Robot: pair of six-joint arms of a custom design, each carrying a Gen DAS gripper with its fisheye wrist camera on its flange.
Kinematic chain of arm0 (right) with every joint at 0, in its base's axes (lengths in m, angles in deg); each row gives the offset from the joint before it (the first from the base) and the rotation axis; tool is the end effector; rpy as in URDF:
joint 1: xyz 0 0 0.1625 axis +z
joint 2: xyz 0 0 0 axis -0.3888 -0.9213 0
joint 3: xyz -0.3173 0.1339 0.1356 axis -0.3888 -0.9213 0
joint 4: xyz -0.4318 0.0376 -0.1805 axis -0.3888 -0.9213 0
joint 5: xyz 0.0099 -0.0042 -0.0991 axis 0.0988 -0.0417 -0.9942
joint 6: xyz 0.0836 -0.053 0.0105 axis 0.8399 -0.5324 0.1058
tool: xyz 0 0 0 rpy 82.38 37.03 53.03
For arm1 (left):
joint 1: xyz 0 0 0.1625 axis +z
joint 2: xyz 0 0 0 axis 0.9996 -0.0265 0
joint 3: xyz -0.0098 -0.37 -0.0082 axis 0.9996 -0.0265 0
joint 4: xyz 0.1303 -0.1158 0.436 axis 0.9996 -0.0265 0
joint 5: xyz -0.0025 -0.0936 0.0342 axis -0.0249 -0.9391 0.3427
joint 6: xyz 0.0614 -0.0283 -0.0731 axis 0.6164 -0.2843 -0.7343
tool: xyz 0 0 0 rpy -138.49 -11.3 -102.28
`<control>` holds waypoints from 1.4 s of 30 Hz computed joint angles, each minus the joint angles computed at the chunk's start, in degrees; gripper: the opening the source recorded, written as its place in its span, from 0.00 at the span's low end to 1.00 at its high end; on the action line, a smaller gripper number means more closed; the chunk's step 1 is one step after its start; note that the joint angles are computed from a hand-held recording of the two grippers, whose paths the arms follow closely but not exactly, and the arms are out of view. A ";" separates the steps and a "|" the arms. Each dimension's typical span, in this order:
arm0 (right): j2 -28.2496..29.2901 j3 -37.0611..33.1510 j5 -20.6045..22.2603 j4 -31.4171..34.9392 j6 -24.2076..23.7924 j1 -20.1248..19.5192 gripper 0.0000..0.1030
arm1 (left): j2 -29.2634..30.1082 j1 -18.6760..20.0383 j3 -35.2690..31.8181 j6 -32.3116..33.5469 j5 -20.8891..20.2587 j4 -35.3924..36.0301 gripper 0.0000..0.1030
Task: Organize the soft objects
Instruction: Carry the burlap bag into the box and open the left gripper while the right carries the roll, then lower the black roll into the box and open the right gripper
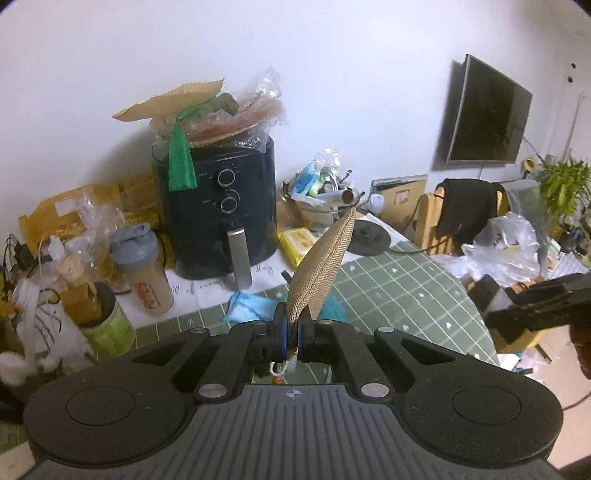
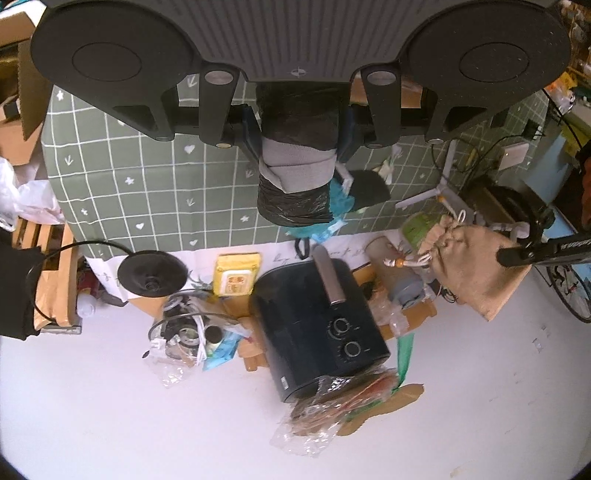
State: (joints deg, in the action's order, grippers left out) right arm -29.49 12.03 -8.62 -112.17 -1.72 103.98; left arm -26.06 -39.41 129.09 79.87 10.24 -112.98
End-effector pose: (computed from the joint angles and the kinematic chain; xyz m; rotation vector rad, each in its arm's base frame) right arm 0.0064 -0.8297 0.3736 0.7591 -2.7050 0.7772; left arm -0.4025 -0.7821 0.1031 0.6175 2.2667 -0.9319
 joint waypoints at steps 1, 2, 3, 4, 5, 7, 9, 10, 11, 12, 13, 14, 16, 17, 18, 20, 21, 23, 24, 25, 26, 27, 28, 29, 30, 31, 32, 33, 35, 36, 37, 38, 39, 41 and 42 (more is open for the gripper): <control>-0.50 0.69 0.11 -0.10 -0.02 0.02 0.45 | -0.95 -0.35 1.49 -0.63 0.15 -0.07 0.05; -1.15 1.68 0.17 -0.40 -0.13 0.08 0.45 | -1.90 -0.71 2.98 -1.05 0.20 -0.23 0.05; -1.67 2.47 0.19 -0.65 -0.23 0.14 0.45 | -2.94 -1.17 4.69 -1.45 0.21 -0.66 0.05; -2.14 3.15 0.30 -0.89 -0.22 0.15 0.45 | -3.94 -1.54 6.26 -2.01 -0.05 -1.04 0.05; -2.63 3.87 0.46 -1.07 -0.09 0.18 0.45 | -4.73 -1.81 7.49 -2.60 -0.39 -1.05 0.05; -3.51 5.15 0.73 -1.35 0.09 0.23 0.45 | -6.22 -2.40 9.97 -3.66 -0.90 -0.88 0.05; -4.39 6.42 1.01 -1.44 0.23 0.29 0.45 | -7.11 -2.80 11.86 -4.46 -1.63 -0.11 0.05; -4.79 7.00 1.18 -1.43 0.19 0.31 0.45 | -7.35 -2.99 12.79 -4.64 -1.85 0.18 0.05; -5.19 7.66 1.24 -1.50 0.06 0.35 0.45 | -7.46 -3.05 13.42 -5.23 -2.07 0.82 0.05; -5.56 8.26 1.21 -1.46 -0.04 0.41 0.45 | -7.57 -2.97 14.07 -6.23 -2.74 1.72 0.05; -5.79 8.67 1.23 -1.39 0.00 0.43 0.45 | -7.82 -2.94 15.01 -7.19 -3.34 2.11 0.05; -6.20 9.35 1.32 -1.35 0.02 0.44 0.45 | -8.08 -2.94 16.01 -8.03 -3.85 2.36 0.05; -6.86 10.59 1.05 -1.59 0.15 0.54 0.45 | -8.10 -2.79 17.25 -9.09 -4.67 3.40 0.05; -7.24 11.25 0.94 -1.65 0.24 0.56 0.45 | -8.08 -2.73 17.75 -9.66 -5.15 3.83 0.05; -7.72 11.97 0.91 -1.63 0.27 0.55 0.45 | -8.22 -2.67 18.47 -10.39 -5.94 4.11 0.05; -8.50 13.23 0.65 -1.65 0.35 0.66 0.45 | -8.61 -2.69 19.63 -11.45 -7.51 4.60 0.05; -8.96 13.86 0.65 -1.53 0.40 0.68 0.45 | -9.00 -2.81 20.42 -12.00 -8.07 4.72 0.05; -9.80 15.06 0.67 -1.62 0.51 0.69 0.45 | -9.73 -2.92 21.92 -12.84 -9.33 4.82 0.05; -10.09 15.52 0.62 -1.71 0.60 0.71 0.45 | -9.87 -2.89 22.41 -13.23 -9.84 5.12 0.05; -10.37 15.90 0.62 -1.70 0.69 0.69 0.45 | -9.89 -2.83 22.81 -13.64 -9.99 5.51 0.05; -10.67 16.37 0.55 -1.77 0.78 0.66 0.45 | -9.78 -2.77 23.01 -14.02 -9.97 5.90 0.05; -10.97 16.89 0.42 -1.89 0.79 0.65 0.45 | -9.67 -2.68 23.32 -14.58 -9.97 6.18 0.05; -11.25 17.41 0.28 -2.03 0.73 0.65 0.45 | -9.54 -2.46 23.58 -15.04 -10.31 6.30 0.07; -11.42 17.75 0.12 -2.04 0.67 0.64 0.45 | -9.23 -2.11 23.39 -15.49 -10.76 7.24 0.08; -11.69 18.24 -0.07 -2.09 0.59 0.64 0.45 | -8.74 -1.82 22.92 -15.91 -10.93 8.92 0.09; -11.91 18.68 -0.29 -2.10 0.56 0.64 0.45 | -8.29 -1.75 22.48 -16.53 -10.65 10.74 0.20; -12.16 19.15 -0.46 -2.15 0.60 0.66 0.45 | -7.90 -1.78 22.04 -17.37 -10.20 12.56 0.28; -12.37 19.50 -0.62 -2.06 0.65 0.66 0.45 | -7.82 -1.95 22.05 -18.17 -9.71 13.59 0.45; -12.86 20.21 -0.79 -1.88 0.66 0.62 0.45 | -8.81 -2.51 24.01 -17.80 -9.49 11.20 0.51; -13.13 20.60 -0.89 -1.82 0.62 0.59 0.45 | -9.49 -2.73 25.13 -17.27 -9.92 9.45 0.55; -13.26 20.84 -1.05 -1.81 0.62 0.59 0.45 | -10.03 -2.97 25.81 -17.25 -10.09 8.43 0.57; -13.41 21.14 -1.27 -1.83 0.66 0.60 0.45 | -10.49 -3.23 26.52 -17.43 -9.88 7.46 0.57; -13.49 21.33 -1.46 -1.78 0.75 0.59 0.45 | -10.88 -3.48 27.15 -17.60 -9.54 6.46 0.57; -13.60 21.68 -1.85 -1.72 1.01 0.59 0.45 | -11.66 -3.96 28.53 -18.37 -8.60 4.55 0.57; -13.63 21.87 -2.14 -1.75 1.15 0.62 0.45 | -11.75 -4.14 28.78 -19.01 -8.24 4.17 0.57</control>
State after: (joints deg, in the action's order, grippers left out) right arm -43.12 33.89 -10.76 -113.92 -0.58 104.61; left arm -37.81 -43.55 157.87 60.85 2.00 -108.81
